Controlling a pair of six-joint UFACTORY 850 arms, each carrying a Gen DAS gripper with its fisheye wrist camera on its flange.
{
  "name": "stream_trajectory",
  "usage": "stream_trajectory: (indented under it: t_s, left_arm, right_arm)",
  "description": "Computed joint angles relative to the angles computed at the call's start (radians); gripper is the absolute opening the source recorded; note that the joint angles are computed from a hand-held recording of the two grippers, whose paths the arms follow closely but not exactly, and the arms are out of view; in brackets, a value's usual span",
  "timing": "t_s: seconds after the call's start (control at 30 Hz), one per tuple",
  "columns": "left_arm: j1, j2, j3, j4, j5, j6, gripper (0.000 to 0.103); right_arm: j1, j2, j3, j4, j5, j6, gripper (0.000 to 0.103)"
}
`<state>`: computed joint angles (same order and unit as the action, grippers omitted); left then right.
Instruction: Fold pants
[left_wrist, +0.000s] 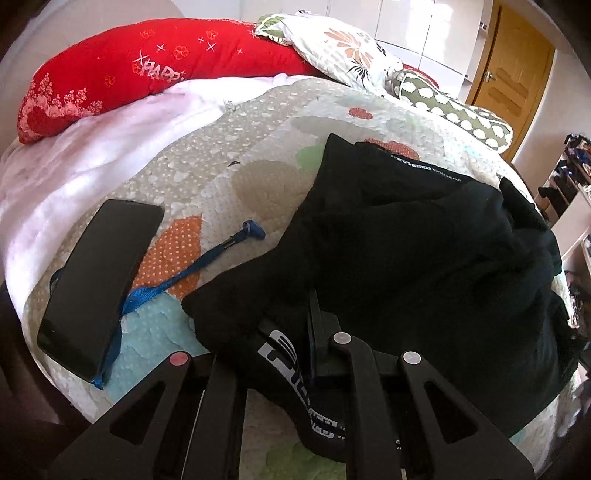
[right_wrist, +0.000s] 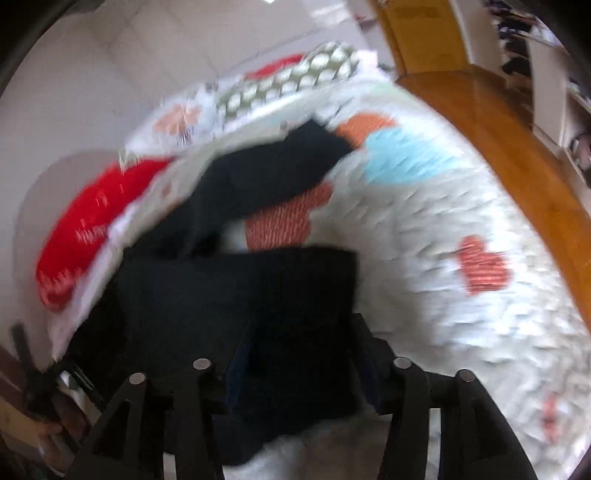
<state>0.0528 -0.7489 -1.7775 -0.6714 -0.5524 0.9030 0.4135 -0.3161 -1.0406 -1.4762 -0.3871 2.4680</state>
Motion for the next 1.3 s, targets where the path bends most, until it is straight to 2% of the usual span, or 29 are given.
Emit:
stream_trajectory:
  t_s: [0.07,0.1,0.17,0.23,0.37,0.4,0.47,0.53,0.57,0.6,0.7,0.73,0.83,0.87,0.93,1.0,1.03,1.13,1.2,1.3]
  left_arm:
    - [-0.002,-0.001,-0.002,0.013,-0.003,-0.019,0.008]
    - [-0.003,0.0,-0.002,0.022,-0.005,-0.028,0.008]
    - [-0.004,0.009,0.001,0.031,-0.027,-0.041,0.008]
    - [0.005,0.032,0.02,-0.037,-0.068,0.017,0.008]
    - [0.02,0.07,0.068,-0.13,-0.166,0.108,0.008]
    - [0.018,0.076,0.086,-0.121,-0.17,0.112,0.01]
    - [0.009,0.078,0.111,-0.076,-0.159,0.092,0.012]
    - [0.004,0.069,0.121,-0.035,-0.154,0.062,0.015]
    - [0.013,0.076,0.134,-0.072,-0.155,0.092,0.016]
    - [0.019,0.08,0.133,-0.077,-0.165,0.098,0.02]
    - [0.031,0.086,0.108,-0.022,-0.188,0.063,0.037]
    - [0.038,0.097,0.114,-0.021,-0.176,0.067,0.041]
    - [0.066,0.139,0.147,-0.082,-0.128,0.125,0.042]
    - [0.07,0.159,0.169,-0.1,-0.081,0.137,0.042]
    - [0.079,0.176,0.183,-0.133,-0.032,0.156,0.042]
    - [0.091,0.183,0.177,-0.191,-0.047,0.191,0.042]
    - [0.092,0.178,0.17,-0.197,-0.053,0.198,0.042]
    - [0.075,0.156,0.149,-0.165,-0.068,0.193,0.042]
    - [0.066,0.133,0.135,-0.15,-0.103,0.179,0.042]
    - [0.043,0.104,0.128,-0.052,-0.101,0.109,0.042]
  right_arm:
    - [0.014,-0.008,-0.005,-0.014,-0.04,-0.004,0.038]
    - [0.017,0.007,0.011,-0.067,-0.039,0.052,0.017]
    - [0.03,0.049,0.049,-0.135,-0.056,0.122,0.014]
    - [0.07,0.097,0.076,-0.088,-0.152,0.059,0.013]
    - [0.14,0.201,0.14,0.018,-0.321,-0.025,0.012]
    - [0.145,0.212,0.148,0.058,-0.335,-0.054,0.012]
    - [0.138,0.215,0.165,0.158,-0.315,-0.117,0.012]
    - [0.113,0.193,0.169,0.247,-0.256,-0.171,0.014]
    - [0.096,0.177,0.168,0.311,-0.217,-0.212,0.017]
    - [0.088,0.164,0.17,0.348,-0.2,-0.233,0.024]
    - [0.114,0.185,0.175,0.359,-0.287,-0.215,0.034]
    - [0.124,0.198,0.175,0.364,-0.328,-0.211,0.034]
    - [0.146,0.22,0.152,0.37,-0.426,-0.233,0.036]
    - [0.156,0.221,0.15,0.354,-0.436,-0.223,0.036]
    - [0.158,0.221,0.125,0.309,-0.425,-0.234,0.036]
    - [0.161,0.203,0.088,0.278,-0.431,-0.25,0.036]
    - [0.16,0.201,0.084,0.247,-0.41,-0.239,0.036]
    - [0.146,0.163,0.051,0.137,-0.249,-0.204,0.036]
    - [0.141,0.108,0.007,0.123,-0.182,-0.232,0.036]
    - [0.133,0.017,-0.066,0.149,-0.094,-0.306,0.036]
